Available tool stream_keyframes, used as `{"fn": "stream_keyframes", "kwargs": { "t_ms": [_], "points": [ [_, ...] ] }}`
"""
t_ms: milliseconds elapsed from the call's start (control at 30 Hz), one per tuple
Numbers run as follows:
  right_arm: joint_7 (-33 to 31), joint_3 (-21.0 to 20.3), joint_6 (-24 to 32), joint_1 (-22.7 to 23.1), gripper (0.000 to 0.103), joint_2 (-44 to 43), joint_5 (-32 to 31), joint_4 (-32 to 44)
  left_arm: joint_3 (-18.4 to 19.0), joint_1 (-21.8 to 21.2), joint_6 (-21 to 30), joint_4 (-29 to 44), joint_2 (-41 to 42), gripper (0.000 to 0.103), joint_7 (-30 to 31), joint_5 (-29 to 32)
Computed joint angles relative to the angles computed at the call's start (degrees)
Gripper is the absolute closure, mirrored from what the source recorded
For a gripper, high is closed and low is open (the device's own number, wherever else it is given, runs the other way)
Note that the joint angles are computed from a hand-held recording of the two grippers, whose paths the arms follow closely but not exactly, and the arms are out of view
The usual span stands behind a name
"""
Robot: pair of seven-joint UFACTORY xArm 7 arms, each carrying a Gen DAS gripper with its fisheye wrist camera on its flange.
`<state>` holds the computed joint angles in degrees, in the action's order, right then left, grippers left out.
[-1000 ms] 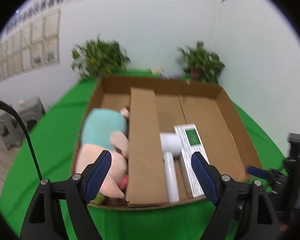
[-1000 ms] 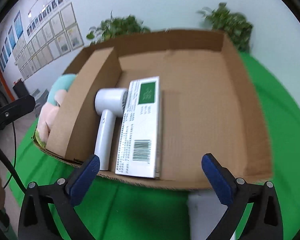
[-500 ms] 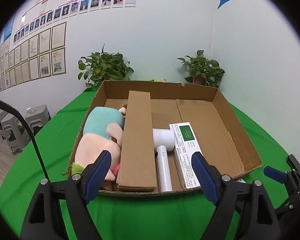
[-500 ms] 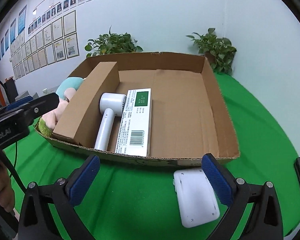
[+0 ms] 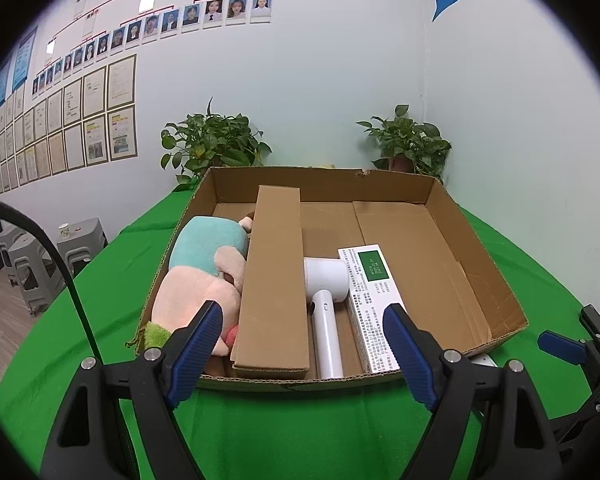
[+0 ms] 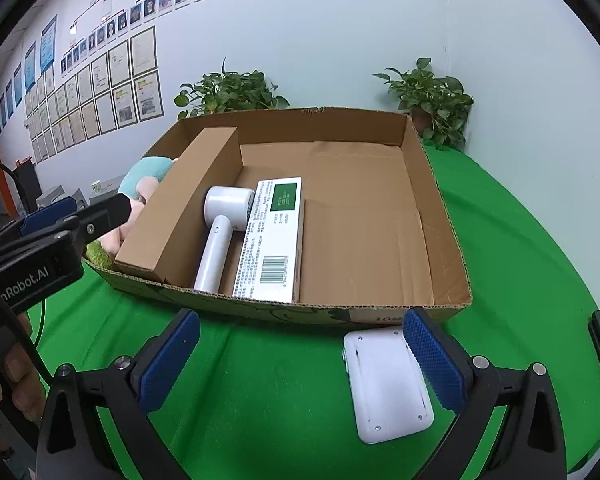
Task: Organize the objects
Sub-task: 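Move both grippers to the white rectangular case on the table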
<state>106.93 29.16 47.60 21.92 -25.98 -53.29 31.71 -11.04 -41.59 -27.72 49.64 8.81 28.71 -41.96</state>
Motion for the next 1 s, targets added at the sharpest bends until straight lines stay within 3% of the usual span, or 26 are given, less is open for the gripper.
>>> {"fn": "stream_keyframes", "kwargs": {
  "t_ms": [267,400,667,800,1000],
  "points": [
    [-1.1,0.6,0.3,0.9,0.001,-2.6,1.9,-1.8,0.2,-1.1,-0.8,1.2,1.0,0.021,2.2,-2.3],
    [-1.7,1.0,-2.1,0.3,0.001,-3.7,0.4,-2.6,0.6,-1.1,0.0,1.6,1.0,0.021,2.3,-3.2],
    [-0.3,1.9,-9.3,-1.6,0.000,-6.2,-1.2,-6.0,1.6,-4.7,-4.3,6.0,3.3,0.021,22.6,-22.4],
    [-2.1,1.5,-9.6,0.7,0.000,-8.9,4.9,-10.9,0.1,-1.5,-2.6,3.0,2.5,0.021,22.8,-21.4],
    [-9.3,-1.2,-8.0,4.9,0.000,-12.2,16.8,-18.9,1.2,0.3,6.6,-1.5,1.2,0.021,19.2,-17.1]
  ]
}}
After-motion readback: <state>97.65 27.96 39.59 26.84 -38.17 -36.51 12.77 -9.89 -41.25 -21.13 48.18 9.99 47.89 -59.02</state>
